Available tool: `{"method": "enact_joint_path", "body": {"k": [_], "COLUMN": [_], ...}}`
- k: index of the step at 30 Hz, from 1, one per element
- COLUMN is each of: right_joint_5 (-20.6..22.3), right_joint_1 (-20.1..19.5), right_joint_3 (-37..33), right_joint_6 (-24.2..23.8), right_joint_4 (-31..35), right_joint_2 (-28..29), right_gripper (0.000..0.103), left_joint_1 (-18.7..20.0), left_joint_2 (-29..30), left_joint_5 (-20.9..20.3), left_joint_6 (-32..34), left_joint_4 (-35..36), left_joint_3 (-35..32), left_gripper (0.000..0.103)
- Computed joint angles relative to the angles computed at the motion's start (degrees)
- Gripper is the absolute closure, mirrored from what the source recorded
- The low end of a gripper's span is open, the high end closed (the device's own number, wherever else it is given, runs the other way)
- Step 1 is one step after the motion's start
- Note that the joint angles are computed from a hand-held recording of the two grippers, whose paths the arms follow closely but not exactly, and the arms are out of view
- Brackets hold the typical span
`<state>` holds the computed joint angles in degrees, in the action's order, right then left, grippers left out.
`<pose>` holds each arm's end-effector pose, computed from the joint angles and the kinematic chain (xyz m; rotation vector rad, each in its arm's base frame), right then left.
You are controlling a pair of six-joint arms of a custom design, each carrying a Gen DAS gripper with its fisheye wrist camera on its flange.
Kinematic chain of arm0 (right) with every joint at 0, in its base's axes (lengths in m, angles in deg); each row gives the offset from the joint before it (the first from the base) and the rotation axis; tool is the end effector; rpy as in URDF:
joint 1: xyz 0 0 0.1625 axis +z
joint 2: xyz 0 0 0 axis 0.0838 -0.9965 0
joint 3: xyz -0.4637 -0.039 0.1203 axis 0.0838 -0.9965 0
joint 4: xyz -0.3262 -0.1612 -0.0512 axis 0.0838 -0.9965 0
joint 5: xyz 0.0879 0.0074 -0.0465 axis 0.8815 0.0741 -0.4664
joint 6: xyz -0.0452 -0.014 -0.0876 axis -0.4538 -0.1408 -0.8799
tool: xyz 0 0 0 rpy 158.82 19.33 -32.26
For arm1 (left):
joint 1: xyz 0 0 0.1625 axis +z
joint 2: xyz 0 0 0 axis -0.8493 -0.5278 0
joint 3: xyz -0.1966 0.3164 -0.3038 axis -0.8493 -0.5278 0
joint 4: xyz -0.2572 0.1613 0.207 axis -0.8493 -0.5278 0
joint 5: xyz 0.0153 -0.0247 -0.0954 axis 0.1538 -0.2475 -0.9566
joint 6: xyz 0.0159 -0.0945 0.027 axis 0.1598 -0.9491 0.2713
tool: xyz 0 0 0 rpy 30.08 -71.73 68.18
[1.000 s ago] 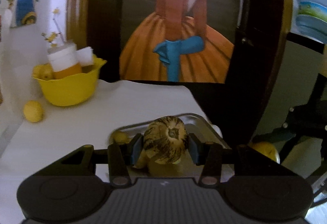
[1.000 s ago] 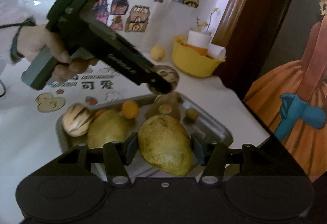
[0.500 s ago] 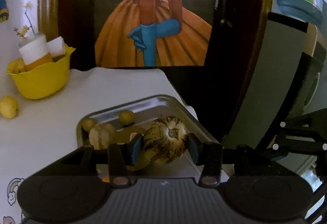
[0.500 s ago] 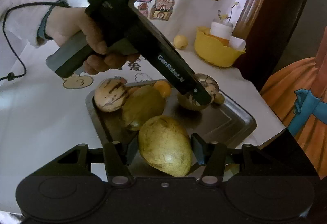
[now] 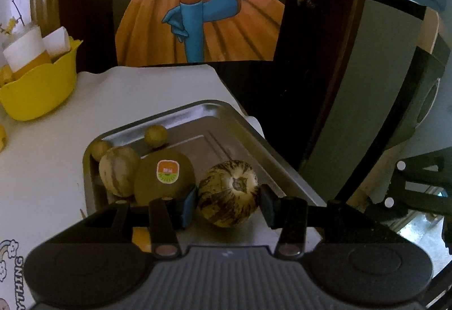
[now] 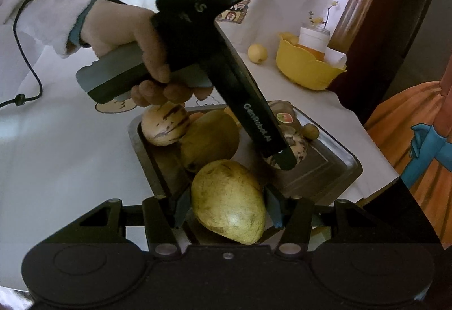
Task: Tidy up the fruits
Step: 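Carry the striped melon and pear to the metal tray and lower them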
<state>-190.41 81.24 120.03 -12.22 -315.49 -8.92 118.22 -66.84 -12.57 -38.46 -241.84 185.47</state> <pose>0.0770 -0.4143 0.0762 1.0692 -2.0373 0.7218 -0.1705 -0.5943 -0.0196 1.5710 2.4923 -0.4089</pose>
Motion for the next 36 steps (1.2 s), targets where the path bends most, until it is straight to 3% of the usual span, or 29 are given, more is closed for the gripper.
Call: {"method": "enact_joint_path", "body": {"k": [36], "right_joint_5": [-0.37], "right_joint_1": [-0.02], "right_joint_3": [0.08], "right_joint_6": [-0.21], "right_joint_4": [-6.53], "right_joint_2": [4.01], "right_gripper": [0.045], "left_joint_1": [0.32], "left_joint_2": [0.61], "left_joint_5": [0.04], "left_joint_6": [-2.32], "left_joint_4": [1.98], "left_joint_3": [-1.07], "left_gripper": [0.049]}}
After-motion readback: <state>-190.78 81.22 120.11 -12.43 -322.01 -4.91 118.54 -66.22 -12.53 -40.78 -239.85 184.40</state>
